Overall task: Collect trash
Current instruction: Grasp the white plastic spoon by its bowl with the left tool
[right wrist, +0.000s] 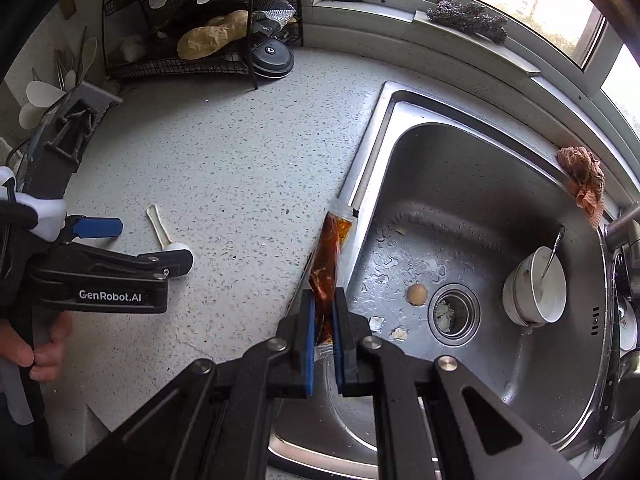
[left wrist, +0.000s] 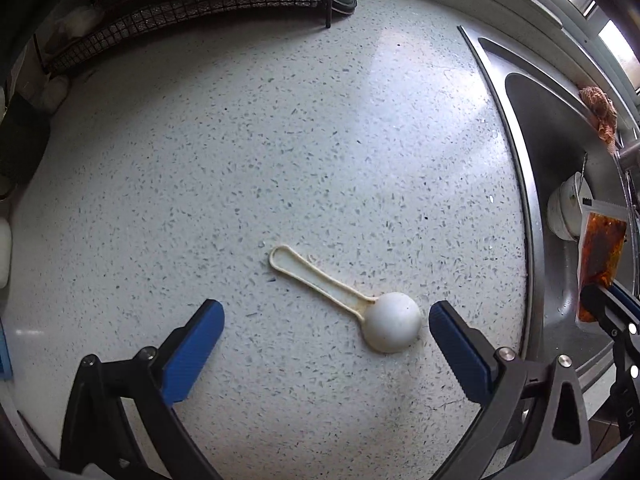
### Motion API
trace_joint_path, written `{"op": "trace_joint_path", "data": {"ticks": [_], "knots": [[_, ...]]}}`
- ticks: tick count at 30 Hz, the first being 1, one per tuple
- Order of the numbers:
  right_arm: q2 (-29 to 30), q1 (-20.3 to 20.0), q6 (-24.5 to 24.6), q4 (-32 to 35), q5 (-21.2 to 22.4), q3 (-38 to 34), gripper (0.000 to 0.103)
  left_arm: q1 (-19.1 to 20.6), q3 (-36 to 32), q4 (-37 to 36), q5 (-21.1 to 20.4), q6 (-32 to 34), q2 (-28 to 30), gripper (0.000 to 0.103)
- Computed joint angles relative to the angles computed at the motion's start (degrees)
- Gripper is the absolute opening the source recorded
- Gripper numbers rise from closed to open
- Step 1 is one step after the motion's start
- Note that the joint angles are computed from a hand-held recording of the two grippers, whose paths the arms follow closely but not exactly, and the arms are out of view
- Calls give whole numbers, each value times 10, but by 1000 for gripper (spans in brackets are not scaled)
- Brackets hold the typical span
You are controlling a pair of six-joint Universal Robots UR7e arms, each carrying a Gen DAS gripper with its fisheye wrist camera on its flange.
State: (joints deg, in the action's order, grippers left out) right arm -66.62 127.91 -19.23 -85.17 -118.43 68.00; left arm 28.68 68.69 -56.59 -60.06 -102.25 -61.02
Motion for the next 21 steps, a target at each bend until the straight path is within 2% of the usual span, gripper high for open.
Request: {"op": "trace_joint_path", "data": {"ticks": [2,5,8,10,11,12,17,21], "knots": [[2,-1,7,4,-1,-4,7,2,-13,16,-2,0,12,101],[1,-4,16,10,1,-6,7,2,-29,30,5,1,25,89],[-1,-4,20,15,5,-6,7,0,-42,35,14,8,35,68],[-1,-4,21,15,9,-6,7,-5,-47,40,17,7,36,44],[-2,-4,21,15,10,-6,7,-7,-49,40,17,7,36,39],[-2,-4,21,15,12,-5,7,-9,-47,38,18,7,35,30],[-8,1,12,12,22,1,7,-28,-6,-7,21,9,8,28],[-16,4,4,12,30,6,7,-46,13,-16,15,-4,-3,28]]}}
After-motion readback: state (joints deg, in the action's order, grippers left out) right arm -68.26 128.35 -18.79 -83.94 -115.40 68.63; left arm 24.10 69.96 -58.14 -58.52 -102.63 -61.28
